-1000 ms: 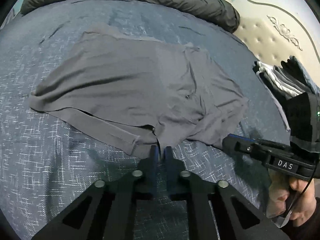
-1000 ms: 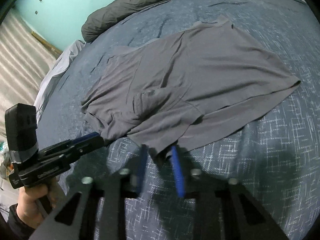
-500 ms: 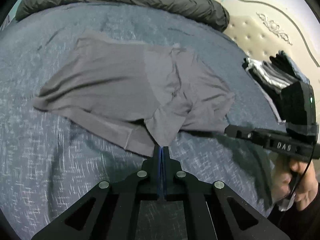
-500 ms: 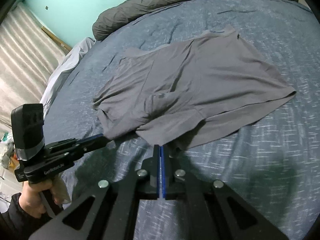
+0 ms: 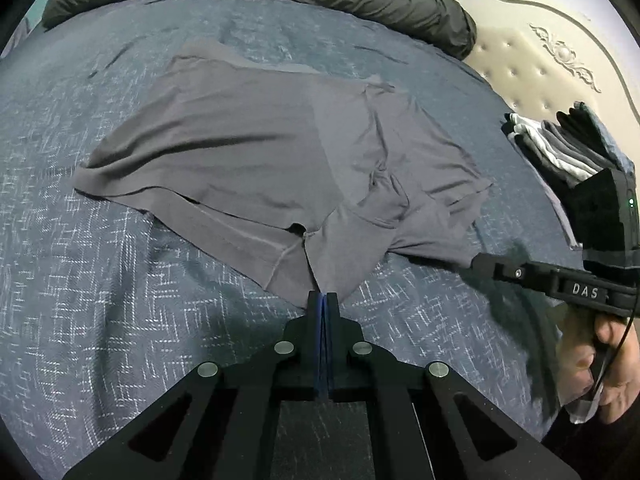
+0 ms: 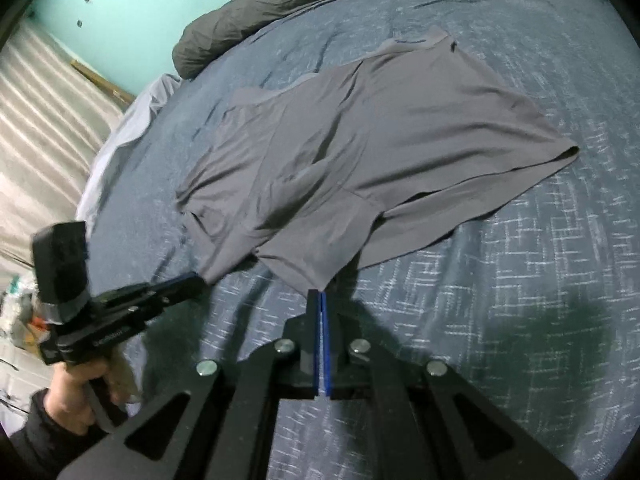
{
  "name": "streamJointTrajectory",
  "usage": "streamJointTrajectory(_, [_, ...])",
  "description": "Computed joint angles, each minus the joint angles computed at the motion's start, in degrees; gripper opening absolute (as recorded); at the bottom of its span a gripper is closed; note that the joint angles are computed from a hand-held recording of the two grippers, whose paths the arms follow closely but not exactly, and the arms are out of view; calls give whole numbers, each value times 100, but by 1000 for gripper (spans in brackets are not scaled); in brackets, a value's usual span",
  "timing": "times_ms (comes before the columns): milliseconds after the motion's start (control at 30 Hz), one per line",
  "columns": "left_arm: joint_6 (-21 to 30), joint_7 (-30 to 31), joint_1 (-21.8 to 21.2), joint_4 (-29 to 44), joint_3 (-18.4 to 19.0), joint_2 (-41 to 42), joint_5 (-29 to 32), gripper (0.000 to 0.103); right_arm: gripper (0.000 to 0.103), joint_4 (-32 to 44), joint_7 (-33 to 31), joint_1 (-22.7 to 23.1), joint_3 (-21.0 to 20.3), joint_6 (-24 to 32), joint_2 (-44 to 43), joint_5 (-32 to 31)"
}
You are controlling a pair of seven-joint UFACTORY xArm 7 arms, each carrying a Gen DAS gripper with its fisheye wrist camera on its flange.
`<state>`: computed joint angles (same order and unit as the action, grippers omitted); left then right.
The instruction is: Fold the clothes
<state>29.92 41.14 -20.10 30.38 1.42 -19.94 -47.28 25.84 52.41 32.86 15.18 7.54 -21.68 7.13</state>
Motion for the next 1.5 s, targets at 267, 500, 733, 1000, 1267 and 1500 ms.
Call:
streamJointTrajectory(267, [-14, 25, -25, 132, -16, 95, -233, 30, 38, 83, 166, -220, 174, -217, 141, -90])
streamJointTrajectory(500, [-21, 212, -2, 265, -26, 371, -431, 30, 36, 275, 182, -229, 133, -433, 540, -263])
streamJointTrajectory(733, [149, 387, 140, 273, -98, 359, -658, 1, 1, 316, 137, -273, 162, -327, 618, -347])
streamJointTrajectory(1000, [242, 230, 214, 27, -44, -10, -356, 1, 1, 254, -277, 84, -81, 162, 179, -122])
streamJointTrajectory(1267, [139, 308, 187, 73, 25, 183, -446, 1, 1, 323, -625, 179, -155, 375, 370, 205])
streamJointTrajectory(1500, [156, 138, 328, 152, 73, 192, -541, 6, 3, 368, -730, 154, -174, 417, 416, 387])
